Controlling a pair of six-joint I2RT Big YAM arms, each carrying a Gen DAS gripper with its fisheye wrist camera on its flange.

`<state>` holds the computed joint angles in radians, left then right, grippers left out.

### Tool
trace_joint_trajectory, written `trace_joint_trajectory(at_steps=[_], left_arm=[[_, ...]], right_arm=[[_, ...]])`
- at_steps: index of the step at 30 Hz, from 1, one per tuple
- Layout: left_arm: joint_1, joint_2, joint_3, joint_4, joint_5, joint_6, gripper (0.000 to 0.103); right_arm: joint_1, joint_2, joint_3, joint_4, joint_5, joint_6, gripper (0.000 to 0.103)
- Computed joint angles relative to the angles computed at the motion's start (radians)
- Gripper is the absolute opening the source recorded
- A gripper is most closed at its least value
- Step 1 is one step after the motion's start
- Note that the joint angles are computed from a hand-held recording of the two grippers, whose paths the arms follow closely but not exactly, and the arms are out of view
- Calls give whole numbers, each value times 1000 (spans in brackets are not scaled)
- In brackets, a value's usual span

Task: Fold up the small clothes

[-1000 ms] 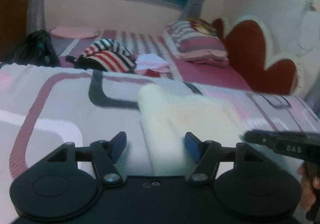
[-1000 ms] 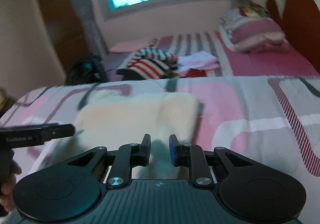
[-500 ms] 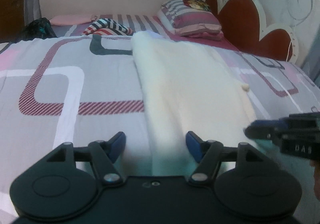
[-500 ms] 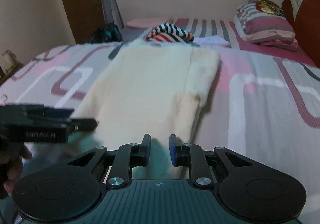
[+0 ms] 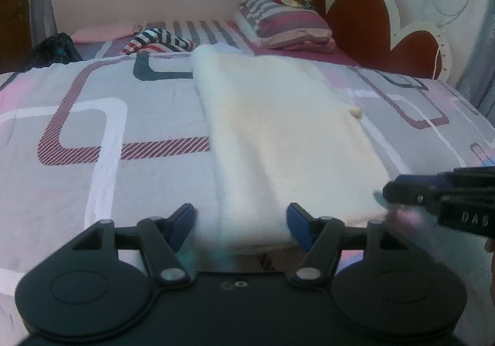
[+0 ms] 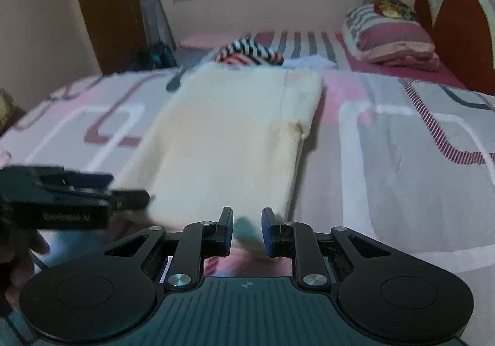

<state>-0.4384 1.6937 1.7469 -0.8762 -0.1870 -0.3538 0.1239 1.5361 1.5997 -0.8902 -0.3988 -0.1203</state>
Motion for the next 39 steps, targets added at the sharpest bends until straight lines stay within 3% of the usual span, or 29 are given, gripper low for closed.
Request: trace_joint_trajectory(at_steps=[4,6,12,14,15,17,18,19,23,27,30,34,39], left_arm=[[-1,-2,-19,-3,7,-8,66],[-1,-9,-36,14,9,-13,67],[7,-8,-21,-3,26,-12,70],[14,-22,-27,16,31,-10,76],[17,-28,-29,30,32,-7,79],[26,-28,-19,49,27,0,84],[30,-21,-8,53,28,1,84],[36,-10,8,51,32,-1,84],[63,30,58,49,78,-30,79],[110,64,82,75,200,-116,73],[136,96,105,93,275,-166,73],[150,163,180,53,312,-171,75],[167,195,205,60,371,-182,72]], right_arm=[[16,26,13,-61,50,-23,20],[19,15,-11,-27,52,-22,20],[15,24,4,-47,45,-21,20],[6,28,17,-61,29,-8,20],[-1,25,19,-50,21,15,20],[-21,24,18,-7,0,87,30],[-30,28,20,9,-11,117,43],[-41,33,21,33,-22,151,49],[-66,76,66,52,-70,210,49],[-86,133,123,57,-142,283,49],[-109,189,167,86,-236,399,49],[-133,288,237,136,-328,630,49],[-137,350,282,162,-404,706,49]])
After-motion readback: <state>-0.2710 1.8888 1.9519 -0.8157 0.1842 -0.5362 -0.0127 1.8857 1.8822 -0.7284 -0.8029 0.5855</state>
